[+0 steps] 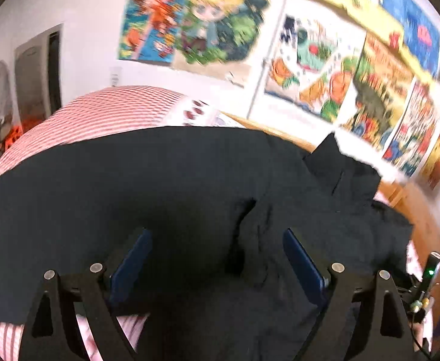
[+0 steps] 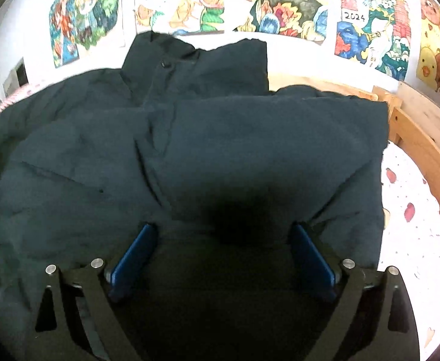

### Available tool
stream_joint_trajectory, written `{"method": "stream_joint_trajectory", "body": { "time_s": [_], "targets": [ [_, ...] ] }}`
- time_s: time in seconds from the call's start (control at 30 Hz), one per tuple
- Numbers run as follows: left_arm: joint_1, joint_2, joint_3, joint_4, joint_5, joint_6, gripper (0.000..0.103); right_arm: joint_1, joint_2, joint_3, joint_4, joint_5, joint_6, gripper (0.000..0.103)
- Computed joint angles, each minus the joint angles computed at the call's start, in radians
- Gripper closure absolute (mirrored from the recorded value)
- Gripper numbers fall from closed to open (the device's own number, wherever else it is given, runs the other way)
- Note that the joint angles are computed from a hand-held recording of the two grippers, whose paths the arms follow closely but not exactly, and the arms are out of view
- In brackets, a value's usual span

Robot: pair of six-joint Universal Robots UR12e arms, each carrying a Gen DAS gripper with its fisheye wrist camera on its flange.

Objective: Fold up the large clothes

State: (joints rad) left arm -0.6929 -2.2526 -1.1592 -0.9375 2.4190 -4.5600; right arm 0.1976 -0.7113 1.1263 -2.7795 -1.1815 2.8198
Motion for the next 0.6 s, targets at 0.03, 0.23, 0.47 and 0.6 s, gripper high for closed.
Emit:
{"method": "stream_joint_trajectory", "body": {
  "time_s": [0.03, 0.23, 0.47, 0.6],
  "targets": [
    [-0.010, 0.009, -0.018, -0.002, 0.007, -0.031, 0.014, -0.002, -0.007, 0.011, -0.015, 0.001, -0.008, 0.010],
    [-0.068, 0.101, -0.192, 0.088, -0.030, -0.245, 0.014, -0.002, -0.088, 0.111, -0.121, -0.012, -0.048, 0.008],
    [-0.086, 0.201, -0.404, 0.194, -0.025, -0.611, 0.014, 0.033, -0.134, 0.123, -0.066, 0.029, -0.029, 0.008],
    [-0.081, 0.234, -0.479, 0.197, -0.008, -0.771, 0.013, 0.067, -0.138, 0.114, -0.042, 0.049, -0.023, 0.008]
  ]
}}
